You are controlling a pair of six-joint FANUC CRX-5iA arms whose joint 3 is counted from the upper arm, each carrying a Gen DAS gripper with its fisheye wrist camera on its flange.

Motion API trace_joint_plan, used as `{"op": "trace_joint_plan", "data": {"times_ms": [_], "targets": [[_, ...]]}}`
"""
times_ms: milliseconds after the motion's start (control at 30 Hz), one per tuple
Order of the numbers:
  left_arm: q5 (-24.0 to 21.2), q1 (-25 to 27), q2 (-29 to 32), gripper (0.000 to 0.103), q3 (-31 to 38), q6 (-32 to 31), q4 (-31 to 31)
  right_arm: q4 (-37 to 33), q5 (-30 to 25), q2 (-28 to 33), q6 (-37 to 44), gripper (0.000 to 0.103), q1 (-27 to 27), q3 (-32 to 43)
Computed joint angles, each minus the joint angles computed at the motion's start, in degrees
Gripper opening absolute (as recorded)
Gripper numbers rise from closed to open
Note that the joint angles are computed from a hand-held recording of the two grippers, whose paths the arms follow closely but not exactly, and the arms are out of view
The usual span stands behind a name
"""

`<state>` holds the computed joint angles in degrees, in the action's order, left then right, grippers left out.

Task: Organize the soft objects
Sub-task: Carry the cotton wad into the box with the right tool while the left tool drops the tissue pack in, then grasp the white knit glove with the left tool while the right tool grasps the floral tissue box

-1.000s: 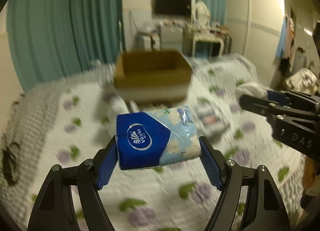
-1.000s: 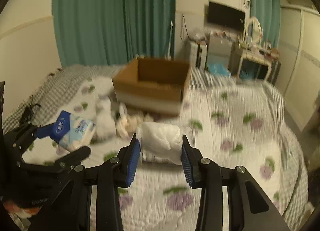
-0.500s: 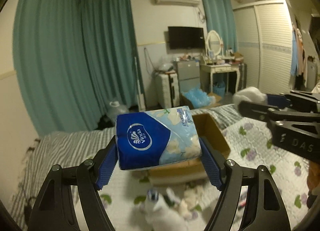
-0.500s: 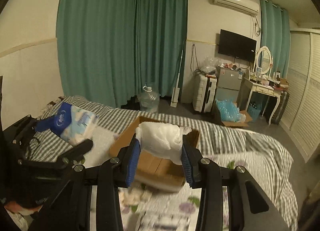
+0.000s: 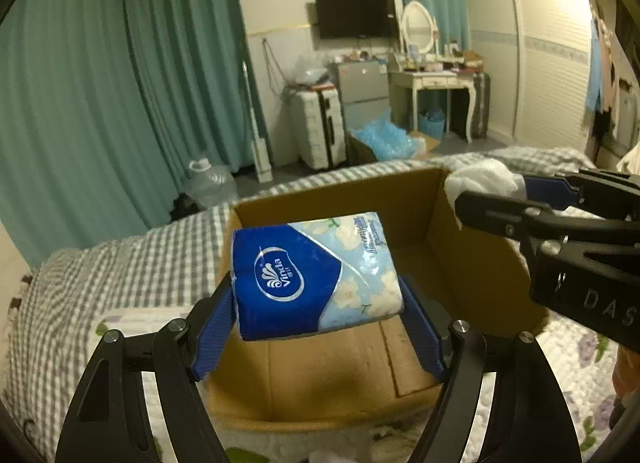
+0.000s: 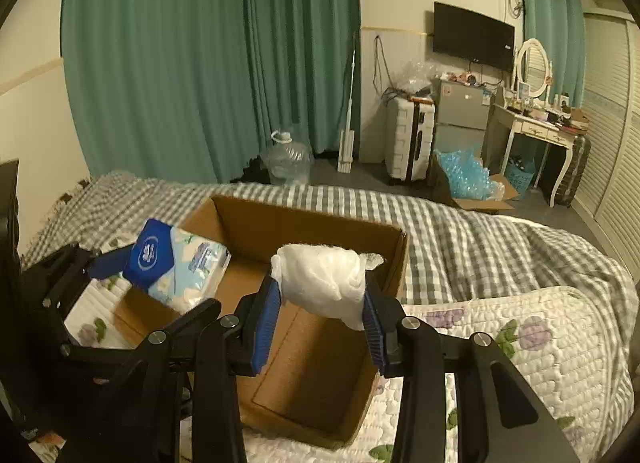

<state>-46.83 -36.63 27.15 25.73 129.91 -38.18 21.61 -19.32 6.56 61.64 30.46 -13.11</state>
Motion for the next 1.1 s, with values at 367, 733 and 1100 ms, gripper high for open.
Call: {"op": "trace_joint_plan", "data": {"times_ms": [367, 733, 1100], "targets": [[-1.64, -0.14, -1.87, 0.092, -0.03, 4.06, -1.32, 17.17, 6.56, -6.59, -16.52, 0.084, -2.31, -9.49], [-0.35, -7.12, -22.42, 0.092, -13.36, 7.77, -9.85, 35.45, -6.02, -29.02, -26.79, 0.092, 6.86, -21.43], [-9.01, -15.77, -28.4, 0.092, -22.4, 15.64, -16.4, 31.03, -20.07, -38.64, -25.2, 0.096, 22.25, -28.28]]}}
